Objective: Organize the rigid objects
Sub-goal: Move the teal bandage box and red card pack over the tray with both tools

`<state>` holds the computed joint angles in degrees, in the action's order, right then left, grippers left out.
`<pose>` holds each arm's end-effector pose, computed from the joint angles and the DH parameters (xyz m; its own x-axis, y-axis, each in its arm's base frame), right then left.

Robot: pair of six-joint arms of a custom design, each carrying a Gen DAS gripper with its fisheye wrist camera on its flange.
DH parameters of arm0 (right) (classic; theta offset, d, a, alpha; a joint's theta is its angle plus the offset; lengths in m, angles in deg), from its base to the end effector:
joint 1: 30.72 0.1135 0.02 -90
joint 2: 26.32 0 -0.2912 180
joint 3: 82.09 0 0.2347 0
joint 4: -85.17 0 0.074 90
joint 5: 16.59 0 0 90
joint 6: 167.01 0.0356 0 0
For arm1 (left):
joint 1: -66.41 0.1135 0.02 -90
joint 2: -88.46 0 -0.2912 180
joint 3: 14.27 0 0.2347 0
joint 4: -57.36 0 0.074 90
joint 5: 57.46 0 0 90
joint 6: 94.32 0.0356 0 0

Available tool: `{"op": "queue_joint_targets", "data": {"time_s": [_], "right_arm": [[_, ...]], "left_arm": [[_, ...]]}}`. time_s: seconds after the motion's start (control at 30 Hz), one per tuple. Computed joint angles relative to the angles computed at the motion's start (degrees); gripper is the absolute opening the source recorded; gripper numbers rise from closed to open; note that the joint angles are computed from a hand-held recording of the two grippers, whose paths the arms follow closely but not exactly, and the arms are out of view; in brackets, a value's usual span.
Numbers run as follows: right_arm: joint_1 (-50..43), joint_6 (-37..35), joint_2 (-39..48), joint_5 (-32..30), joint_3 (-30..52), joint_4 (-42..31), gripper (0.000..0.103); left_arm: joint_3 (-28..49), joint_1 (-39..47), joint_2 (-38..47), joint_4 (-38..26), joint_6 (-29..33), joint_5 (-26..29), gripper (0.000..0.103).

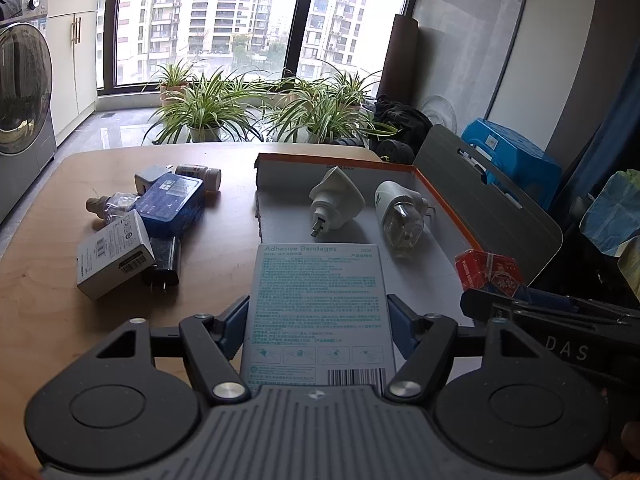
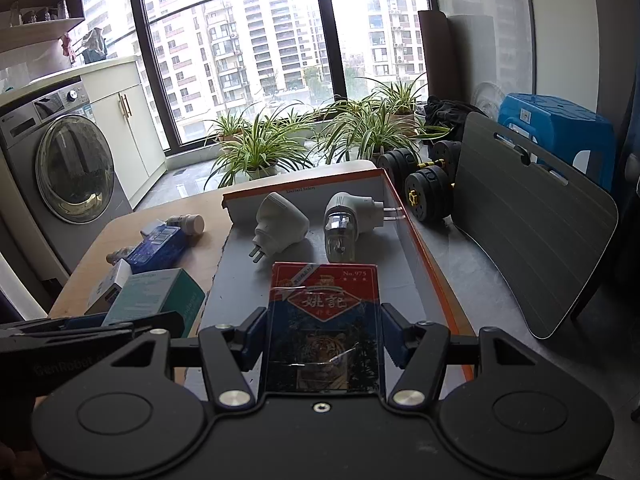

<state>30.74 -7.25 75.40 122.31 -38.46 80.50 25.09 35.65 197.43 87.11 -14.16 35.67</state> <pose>0.1420 0.2049 0.1128 -0.5342 0.3088 -0.7870 0.2558 0.9463 0.1977 0.2401 -0.1451 0.0987 -0.6361 0.1800 -0.7503 0.4445 0.8803 -0.1657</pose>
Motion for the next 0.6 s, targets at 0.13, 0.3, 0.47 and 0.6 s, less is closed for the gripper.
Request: {"op": "queue_joint_targets", "data": {"time_s": [0.13, 0.3, 0.47, 0.6], "right_arm": [[-0.16, -0.22, -0.05, -0.18, -0.11, 0.25, 0.071], [-0.37, -0.51, -0.17, -0.36, -0.21, 0.45, 0.071], [-0.76, -1.02, 3.57, -1.15, 0.62, 3.43, 0.071], [-0.41, -0.63, 4.85, -1.40, 1.43, 3.33, 0.071]], "left_arm": [[0.15, -0.18, 0.41, 0.12, 0.00, -0.15, 0.072], [0.21, -0.21, 0.80, 0.26, 0.01, -0.17, 0.072], [0.26, -0.24, 1.15, 0.47, 0.02, -0.17, 0.072], [0.37, -0.30, 1.43, 0.49, 0.00, -0.31, 0.072]]}}
